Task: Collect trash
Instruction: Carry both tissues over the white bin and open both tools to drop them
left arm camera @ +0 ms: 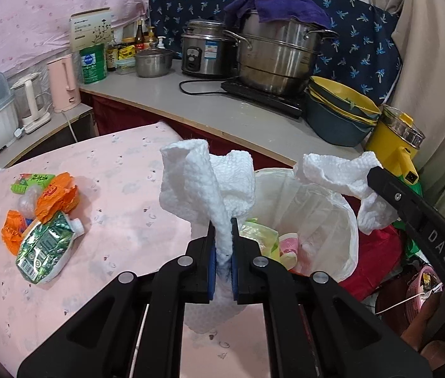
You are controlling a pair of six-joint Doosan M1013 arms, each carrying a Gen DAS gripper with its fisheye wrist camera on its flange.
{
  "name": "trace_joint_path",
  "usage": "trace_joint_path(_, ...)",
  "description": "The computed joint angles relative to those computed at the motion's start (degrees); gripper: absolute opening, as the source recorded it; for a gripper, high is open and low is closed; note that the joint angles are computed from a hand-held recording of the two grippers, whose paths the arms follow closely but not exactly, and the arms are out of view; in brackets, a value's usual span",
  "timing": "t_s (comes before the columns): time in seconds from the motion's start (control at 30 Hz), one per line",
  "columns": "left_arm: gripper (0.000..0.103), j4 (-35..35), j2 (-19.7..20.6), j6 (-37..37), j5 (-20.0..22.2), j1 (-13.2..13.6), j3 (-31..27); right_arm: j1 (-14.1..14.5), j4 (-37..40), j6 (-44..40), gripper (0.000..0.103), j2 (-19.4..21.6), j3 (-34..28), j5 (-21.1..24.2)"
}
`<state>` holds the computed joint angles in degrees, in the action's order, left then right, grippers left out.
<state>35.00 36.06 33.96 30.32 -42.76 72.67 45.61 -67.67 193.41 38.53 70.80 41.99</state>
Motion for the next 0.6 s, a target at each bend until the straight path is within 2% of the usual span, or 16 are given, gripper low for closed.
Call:
trace_joint_path(0.3, 0.007, -7.65, 4.42, 10.35, 1.48, -1.16, -6.56, -1.64, -0.10, 4.71, 0.007, -1.73, 5.03, -0.39)
trace_joint_path(0.6, 0.007, -15.38, 8.31, 19.39, 3.22, -1.46, -11.97, -3.05, 0.95, 6.06, 0.007, -1.97, 6.94, -1.70)
